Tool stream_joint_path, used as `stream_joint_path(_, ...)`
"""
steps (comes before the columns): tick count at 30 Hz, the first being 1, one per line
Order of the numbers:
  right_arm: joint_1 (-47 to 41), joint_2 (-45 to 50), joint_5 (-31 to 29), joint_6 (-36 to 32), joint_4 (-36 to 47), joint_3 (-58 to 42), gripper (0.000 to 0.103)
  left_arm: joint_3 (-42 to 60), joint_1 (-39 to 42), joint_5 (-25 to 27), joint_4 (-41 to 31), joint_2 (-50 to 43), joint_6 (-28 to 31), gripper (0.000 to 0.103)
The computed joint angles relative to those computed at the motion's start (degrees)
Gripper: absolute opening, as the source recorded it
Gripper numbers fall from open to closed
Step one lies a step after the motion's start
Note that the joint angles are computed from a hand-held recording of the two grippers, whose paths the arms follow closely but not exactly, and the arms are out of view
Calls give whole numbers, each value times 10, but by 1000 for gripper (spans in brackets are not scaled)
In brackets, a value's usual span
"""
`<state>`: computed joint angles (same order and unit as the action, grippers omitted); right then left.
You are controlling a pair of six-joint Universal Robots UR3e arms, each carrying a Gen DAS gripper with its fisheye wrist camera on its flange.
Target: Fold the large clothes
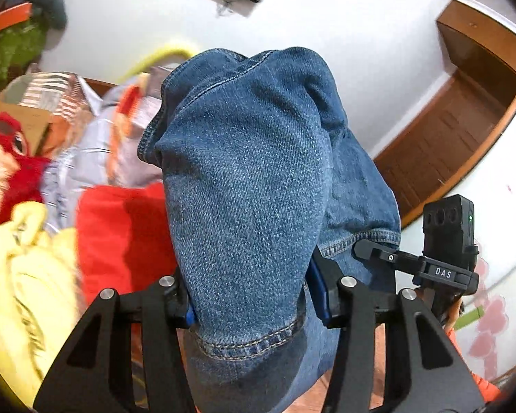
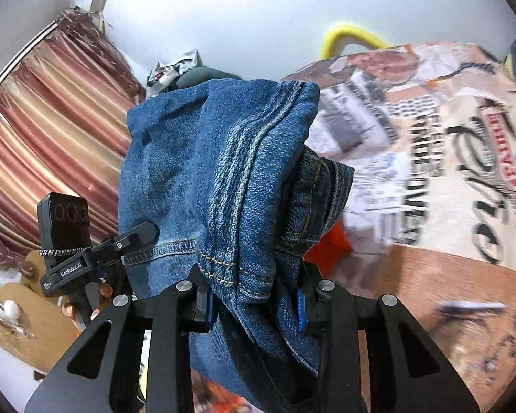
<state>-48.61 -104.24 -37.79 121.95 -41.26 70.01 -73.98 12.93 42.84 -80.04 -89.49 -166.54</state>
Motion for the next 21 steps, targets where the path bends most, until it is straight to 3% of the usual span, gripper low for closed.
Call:
stream_joint_path(5, 140, 45, 8, 225, -324, 148, 30, -7, 10, 47, 65, -63, -18, 50)
stream_joint_path(12, 267, 210, -77, 434, -632, 208, 30, 12, -12, 137, 180, -260, -77, 52)
stream_joint_path(16, 294, 266, -134, 475, -728, 230, 36, -5, -12, 156, 243, -324, -92, 64)
stream_joint_path(18, 286, 261, -133, 462, -727, 240, 37, -28, 3, 120, 254, -323, -96, 66)
stream_joint_path(21, 268, 226, -140, 419, -698, 257, 42, -57, 3, 128, 273, -304, -90, 69)
